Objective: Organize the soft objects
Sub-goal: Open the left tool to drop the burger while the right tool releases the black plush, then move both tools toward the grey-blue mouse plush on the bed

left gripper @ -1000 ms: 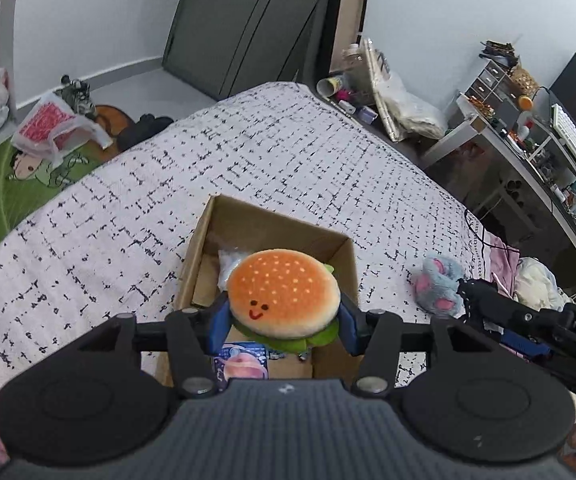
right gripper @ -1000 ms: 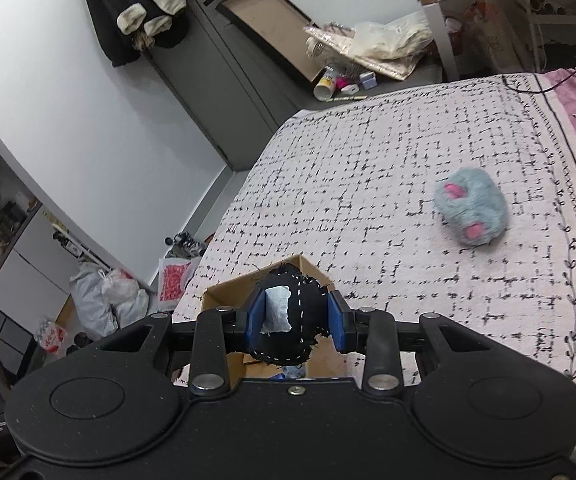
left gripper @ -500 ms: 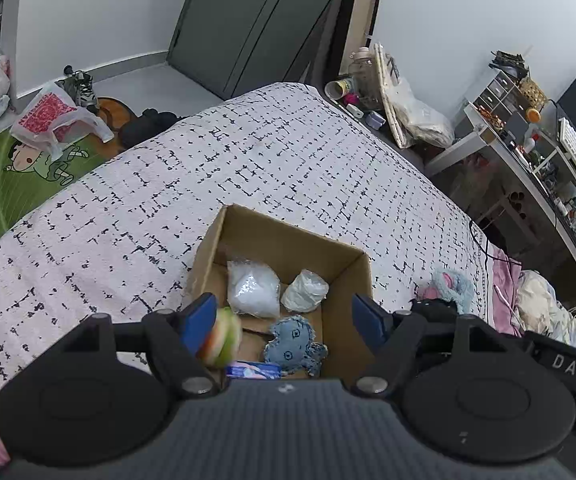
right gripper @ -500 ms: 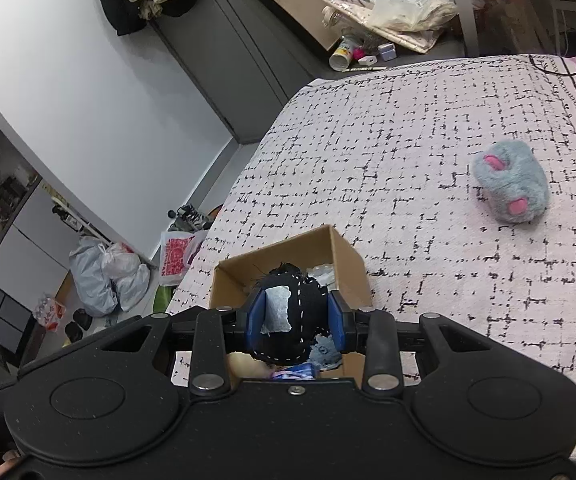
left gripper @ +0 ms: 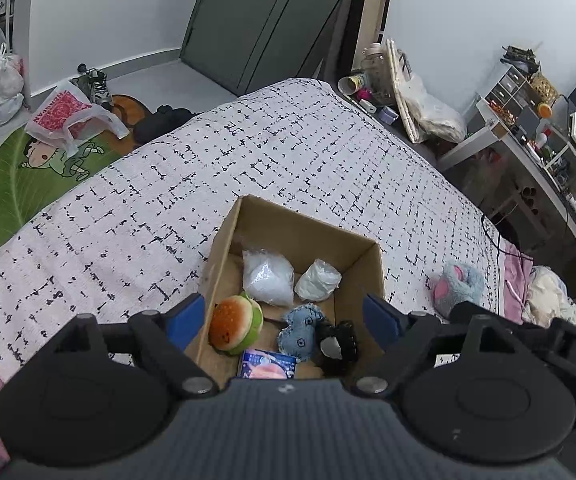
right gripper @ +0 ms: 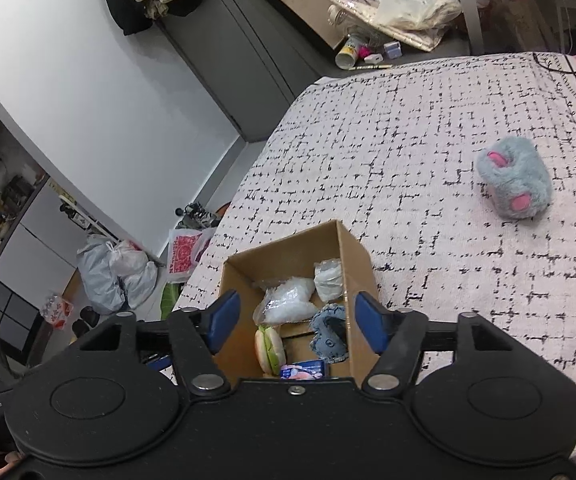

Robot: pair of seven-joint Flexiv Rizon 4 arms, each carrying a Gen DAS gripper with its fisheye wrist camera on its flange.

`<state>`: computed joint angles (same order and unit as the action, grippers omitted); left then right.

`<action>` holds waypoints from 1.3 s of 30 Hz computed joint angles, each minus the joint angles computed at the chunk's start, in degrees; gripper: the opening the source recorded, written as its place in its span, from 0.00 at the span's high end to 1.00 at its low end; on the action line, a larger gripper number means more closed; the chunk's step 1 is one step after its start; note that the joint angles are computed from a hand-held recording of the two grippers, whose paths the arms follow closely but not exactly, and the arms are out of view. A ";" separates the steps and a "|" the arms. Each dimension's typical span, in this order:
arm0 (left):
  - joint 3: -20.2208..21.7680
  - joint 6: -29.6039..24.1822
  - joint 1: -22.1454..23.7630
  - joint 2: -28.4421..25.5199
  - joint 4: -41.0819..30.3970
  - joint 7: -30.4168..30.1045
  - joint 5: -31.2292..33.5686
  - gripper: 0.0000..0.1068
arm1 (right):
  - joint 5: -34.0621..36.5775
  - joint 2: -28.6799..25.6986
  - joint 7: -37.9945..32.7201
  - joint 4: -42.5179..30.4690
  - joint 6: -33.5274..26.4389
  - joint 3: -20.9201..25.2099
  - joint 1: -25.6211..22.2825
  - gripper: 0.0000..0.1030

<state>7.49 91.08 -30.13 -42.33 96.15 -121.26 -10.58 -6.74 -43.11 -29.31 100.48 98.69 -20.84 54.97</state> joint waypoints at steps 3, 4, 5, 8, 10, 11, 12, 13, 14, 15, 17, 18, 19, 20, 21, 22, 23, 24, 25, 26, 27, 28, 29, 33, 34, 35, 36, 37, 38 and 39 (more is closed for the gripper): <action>1.20 -0.93 -1.39 0.22 -0.46 -0.22 0.53 0.18 | 0.67 0.80 -0.10 1.71 0.62 -1.07 0.77 0.35; 1.91 -1.27 -2.10 0.32 -0.61 -0.55 0.77 0.17 | 0.93 1.13 -0.21 2.28 0.84 -1.19 0.81 0.34; 2.61 -1.61 -2.78 0.39 -0.80 -1.01 1.00 0.15 | 1.26 1.54 -0.35 2.98 1.20 -1.32 0.86 0.33; 4.23 -2.68 -4.38 0.56 -1.48 -2.42 1.95 0.14 | 2.25 2.50 -1.18 4.59 2.24 -1.97 1.16 0.29; 5.52 -4.10 -5.58 0.58 -2.29 -3.76 2.70 0.13 | 3.31 3.07 -1.90 5.78 3.19 -2.81 1.66 0.26; 6.12 -4.75 -6.13 0.58 -2.71 -4.58 3.21 0.13 | 4.09 3.44 -2.25 6.50 3.74 -3.37 2.06 0.25; 6.53 -5.12 -6.51 0.59 -3.06 -5.29 3.88 0.13 | 4.83 3.73 -2.70 7.12 4.26 -3.67 2.26 0.25; 6.80 -5.46 -6.78 0.67 -3.37 -5.80 4.64 0.12 | 5.55 4.03 -3.23 7.66 4.75 -3.80 2.32 0.24; 7.28 -5.99 -7.22 0.73 -3.77 -6.40 5.43 0.08 | 6.29 4.31 -3.78 8.18 5.23 -3.85 2.30 0.24; 7.74 -6.47 -7.60 0.78 -4.16 -7.10 6.20 0.07 | 7.04 4.57 -4.31 8.62 5.52 -3.88 2.23 0.24; 8.38 -7.15 -8.18 0.91 -4.84 -8.62 7.67 0.06 | 8.49 5.10 -5.29 9.54 5.83 -4.22 2.33 0.24; 8.59 -7.47 -8.39 0.93 -5.21 -9.38 8.36 0.06 | 8.94 5.35 -5.83 9.82 5.96 -4.06 2.06 0.24; 8.70 -7.77 -8.50 0.93 -5.57 -10.06 9.04 0.06 | 9.37 5.60 -6.35 10.12 6.13 -3.89 1.84 0.24; 8.98 -8.23 -8.77 0.85 -6.07 -10.76 9.77 0.06 | 9.80 5.92 -6.85 10.47 6.32 -3.65 1.51 0.24; 9.21 -8.78 -9.00 0.77 -6.59 -11.45 10.49 0.06 | 10.26 6.16 -7.27 10.74 6.51 -3.54 1.32 0.23; 9.22 -9.20 -9.04 0.69 -7.07 -12.06 11.18 0.06 | 10.84 6.32 -7.63 11.04 6.81 -3.60 1.24 0.21; 9.17 -9.60 -9.04 0.58 -7.60 -12.67 11.82 0.05 | 11.41 6.49 -8.01 11.36 7.10 -3.68 1.21 0.20; 9.19 -9.96 -9.15 0.47 -8.13 -13.35 12.47 0.05 | 12.04 6.70 -8.42 11.82 7.52 -3.77 1.11 0.20; 9.30 -10.38 -9.37 0.34 -8.70 -14.09 13.14 0.05 | 12.59 6.92 -8.89 12.21 7.82 -3.76 1.04 0.20; 9.32 -10.75 -9.48 0.21 -9.24 -14.72 13.81 0.05 | 13.14 7.19 -9.37 12.66 8.12 -3.68 0.78 0.20; 9.34 -11.22 -9.60 0.03 -9.89 -15.33 14.46 0.05 | 13.70 7.39 -9.80 13.04 8.40 -3.51 0.53 0.20; 9.29 -11.73 -9.69 -0.20 -10.64 -15.92 15.07 0.05 | 14.29 7.66 -10.18 13.42 8.59 -3.40 0.34 0.20; 9.08 -12.16 -9.67 -0.38 -11.26 -16.41 15.64 0.05 | 14.75 7.94 -10.59 13.80 8.83 -3.08 -0.10 0.20; 7.56 -13.36 -9.13 -1.29 -13.79 -17.46 17.50 0.05 | 16.15 8.80 -12.13 14.86 9.23 -2.19 -1.59 0.20; 7.37 -13.67 -9.15 -1.58 -14.43 -17.77 17.89 0.05 | 16.37 9.04 -12.49 15.11 9.35 -1.87 -2.05 0.20; 7.15 -14.04 -9.18 -1.97 -15.25 -18.02 18.24 0.05 | 16.60 9.27 -12.82 15.32 9.45 -1.62 -2.42 0.20; 6.88 -14.42 -9.15 -2.31 -15.93 -18.21 18.54 0.05 | 16.72 9.45 -13.17 15.44 9.56 -1.27 -2.96 0.20; 6.49 -15.01 -9.05 -2.72 -16.78 -18.23 18.74 0.05 | 16.89 9.52 -13.50 15.54 9.73 -0.97 -3.38 0.20; 6.11 -15.56 -8.97 -3.12 -17.59 -18.23 18.96 0.05 | 17.07 9.62 -13.81 15.67 9.89 -0.67 -3.80 0.20; 5.80 -16.05 -8.90 -3.45 -18.29 -18.25 19.22 0.05 | 17.16 9.75 -14.11 15.78 10.17 -0.01 -4.59 0.20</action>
<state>13.29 75.04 -39.03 -45.78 77.86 -139.51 8.64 10.42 -33.36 -43.41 116.26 108.86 -20.85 50.38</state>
